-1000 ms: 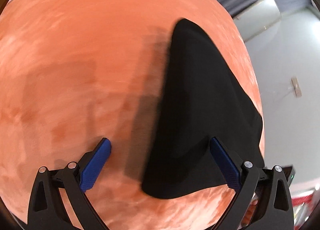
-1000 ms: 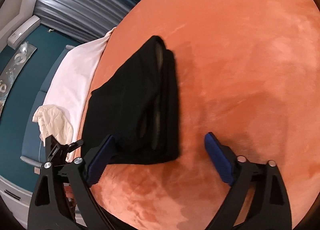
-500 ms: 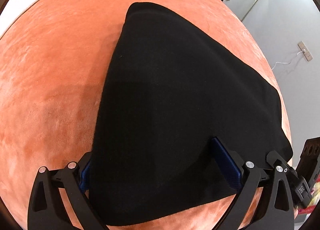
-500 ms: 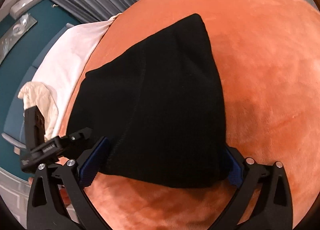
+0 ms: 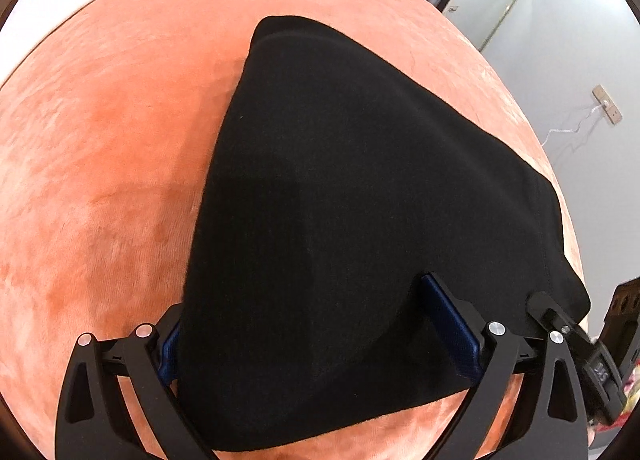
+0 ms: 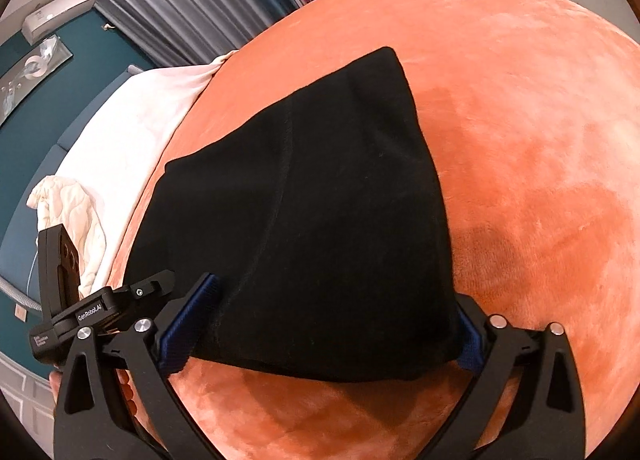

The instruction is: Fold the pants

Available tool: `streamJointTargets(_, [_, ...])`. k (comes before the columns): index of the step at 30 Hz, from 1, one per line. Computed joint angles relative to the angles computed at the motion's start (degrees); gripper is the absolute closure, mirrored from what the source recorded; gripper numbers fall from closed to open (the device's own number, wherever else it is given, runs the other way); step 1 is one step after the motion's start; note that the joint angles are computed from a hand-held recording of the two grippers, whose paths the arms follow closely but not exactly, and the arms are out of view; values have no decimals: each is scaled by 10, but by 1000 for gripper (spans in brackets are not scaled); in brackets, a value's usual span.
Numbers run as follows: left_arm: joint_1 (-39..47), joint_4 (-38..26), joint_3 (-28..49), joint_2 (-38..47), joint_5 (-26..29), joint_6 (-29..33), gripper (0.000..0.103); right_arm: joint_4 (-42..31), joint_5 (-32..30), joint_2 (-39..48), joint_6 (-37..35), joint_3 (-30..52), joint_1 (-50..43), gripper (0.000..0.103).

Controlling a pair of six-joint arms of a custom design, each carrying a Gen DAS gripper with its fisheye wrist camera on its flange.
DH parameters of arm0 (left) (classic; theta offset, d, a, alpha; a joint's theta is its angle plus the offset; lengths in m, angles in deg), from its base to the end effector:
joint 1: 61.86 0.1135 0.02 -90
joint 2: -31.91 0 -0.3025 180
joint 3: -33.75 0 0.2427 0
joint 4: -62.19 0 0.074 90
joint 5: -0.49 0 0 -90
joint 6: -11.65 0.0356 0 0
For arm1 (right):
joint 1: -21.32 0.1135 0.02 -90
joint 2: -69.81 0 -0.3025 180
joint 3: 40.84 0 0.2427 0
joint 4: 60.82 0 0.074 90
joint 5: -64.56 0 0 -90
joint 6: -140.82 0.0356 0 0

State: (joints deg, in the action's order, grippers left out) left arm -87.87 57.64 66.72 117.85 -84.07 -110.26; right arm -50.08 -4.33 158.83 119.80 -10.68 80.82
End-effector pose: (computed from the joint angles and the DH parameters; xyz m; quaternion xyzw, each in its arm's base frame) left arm 0.1814 -0.0923 0.1292 -0.0361 0.9584 -0.1751 0.2224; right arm 0.1186 0.1761 0.1284 0.1411 0.9096 0.2421 0.3068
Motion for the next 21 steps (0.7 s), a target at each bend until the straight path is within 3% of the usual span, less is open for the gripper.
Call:
streamJointTargets(2, [-10,-10,9,2,-8,-12,7,-5,-4,-9,8,-4,-3,23])
streamJointTargets(4, [-24,-29,23,-1,-19,-23,16,5,-11,-17,14,-13,-5,39])
streamJointTargets(8, [-96,-97,50,-39,-101,-55,42,-13,-1,-23,17,-4,6,54])
streamJointTargets(11, [-113,-114,54,-60,-115,-60,63,-31,18,-27,27,7,19,61])
streamJointTargets(14, [-97,-111,45,-81,-83,-59,70,-35,27,-32,41,10,30,63])
streamJointTargets(17, [-52,-111,31,-122,-10,-51,73,-20,21,-51,49,-6,28,64])
streamJointTargets(19, [-20,-116,24,-142,39,-42,73,-20,23,-70,53,-14,32,65])
streamJointTargets(21, [5,-110,16,-135,65,-31,66,-36,22,-94,54,-18,39,65])
